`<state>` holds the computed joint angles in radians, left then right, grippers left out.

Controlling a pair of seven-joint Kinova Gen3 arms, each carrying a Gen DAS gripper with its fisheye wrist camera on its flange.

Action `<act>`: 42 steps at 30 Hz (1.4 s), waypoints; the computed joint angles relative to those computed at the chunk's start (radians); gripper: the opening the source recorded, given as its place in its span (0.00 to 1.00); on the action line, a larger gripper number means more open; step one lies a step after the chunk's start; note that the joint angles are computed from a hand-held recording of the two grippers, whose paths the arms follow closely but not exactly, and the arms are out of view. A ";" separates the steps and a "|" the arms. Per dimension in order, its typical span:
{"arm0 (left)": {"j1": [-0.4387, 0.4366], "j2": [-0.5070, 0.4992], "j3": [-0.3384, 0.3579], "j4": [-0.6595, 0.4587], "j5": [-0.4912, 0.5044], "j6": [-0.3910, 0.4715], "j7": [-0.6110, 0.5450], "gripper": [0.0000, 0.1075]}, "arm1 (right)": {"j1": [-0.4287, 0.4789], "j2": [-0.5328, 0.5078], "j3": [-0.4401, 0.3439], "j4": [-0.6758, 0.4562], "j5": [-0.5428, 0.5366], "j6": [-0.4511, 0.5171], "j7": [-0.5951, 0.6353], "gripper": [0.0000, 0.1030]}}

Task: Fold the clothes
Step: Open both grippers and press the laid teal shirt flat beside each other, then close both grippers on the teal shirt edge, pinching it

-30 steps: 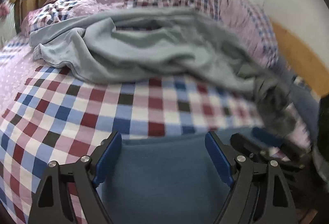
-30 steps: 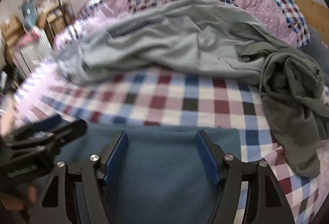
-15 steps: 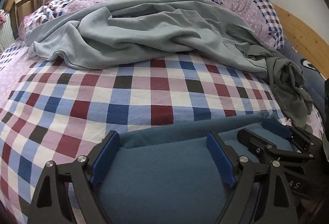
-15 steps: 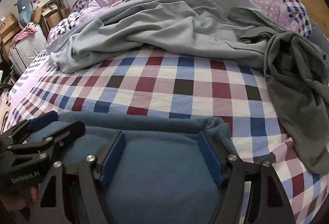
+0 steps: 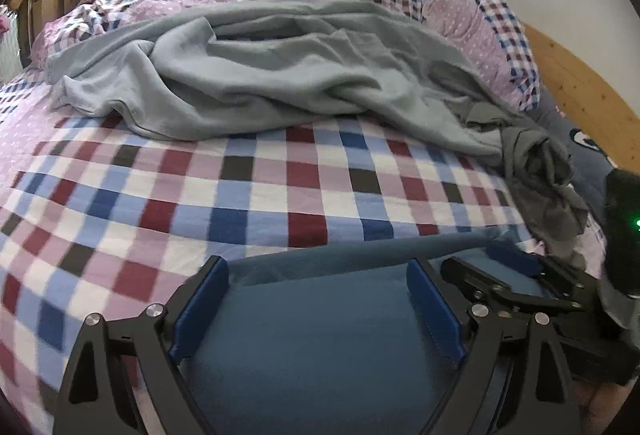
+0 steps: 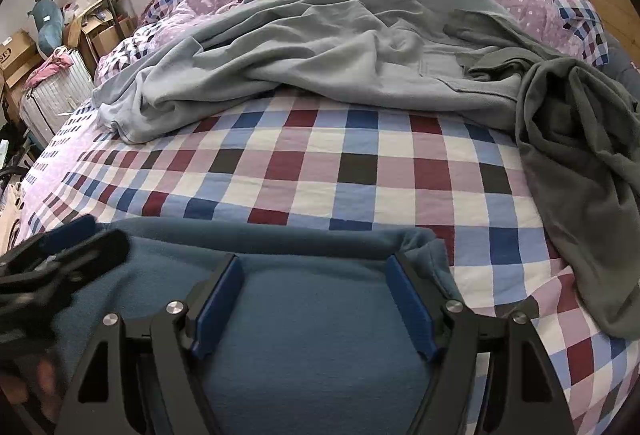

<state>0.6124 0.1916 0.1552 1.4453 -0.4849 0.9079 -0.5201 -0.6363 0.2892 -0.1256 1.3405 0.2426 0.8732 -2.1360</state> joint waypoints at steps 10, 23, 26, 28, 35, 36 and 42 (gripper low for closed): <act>-0.054 -0.119 0.052 0.124 0.067 0.006 -0.089 0.86 | 0.097 0.010 -0.138 -0.009 0.060 0.014 -0.039 0.77; -0.078 -0.112 0.062 0.165 0.043 -0.043 -0.129 0.95 | -0.145 -0.062 0.126 0.020 0.163 0.025 0.032 0.83; -0.081 -0.117 0.062 0.171 0.035 -0.051 -0.123 0.95 | -0.092 -0.084 0.185 0.028 0.070 0.028 0.046 0.83; -0.079 -0.119 0.063 0.172 0.016 -0.048 -0.105 0.95 | 0.000 -0.116 0.157 0.060 -0.011 -0.011 0.022 0.83; -0.128 -0.152 0.048 0.191 0.054 -0.105 -0.069 0.93 | 0.321 -0.118 -0.080 0.107 -0.289 -0.118 0.134 0.82; -0.146 -0.159 0.043 0.198 0.090 -0.128 -0.084 0.90 | 0.346 -0.112 -0.106 0.098 -0.307 -0.114 0.175 0.79; -0.199 -0.160 0.043 0.195 0.129 -0.155 -0.072 0.66 | 0.249 -0.044 -0.099 0.029 -0.162 -0.035 0.153 0.38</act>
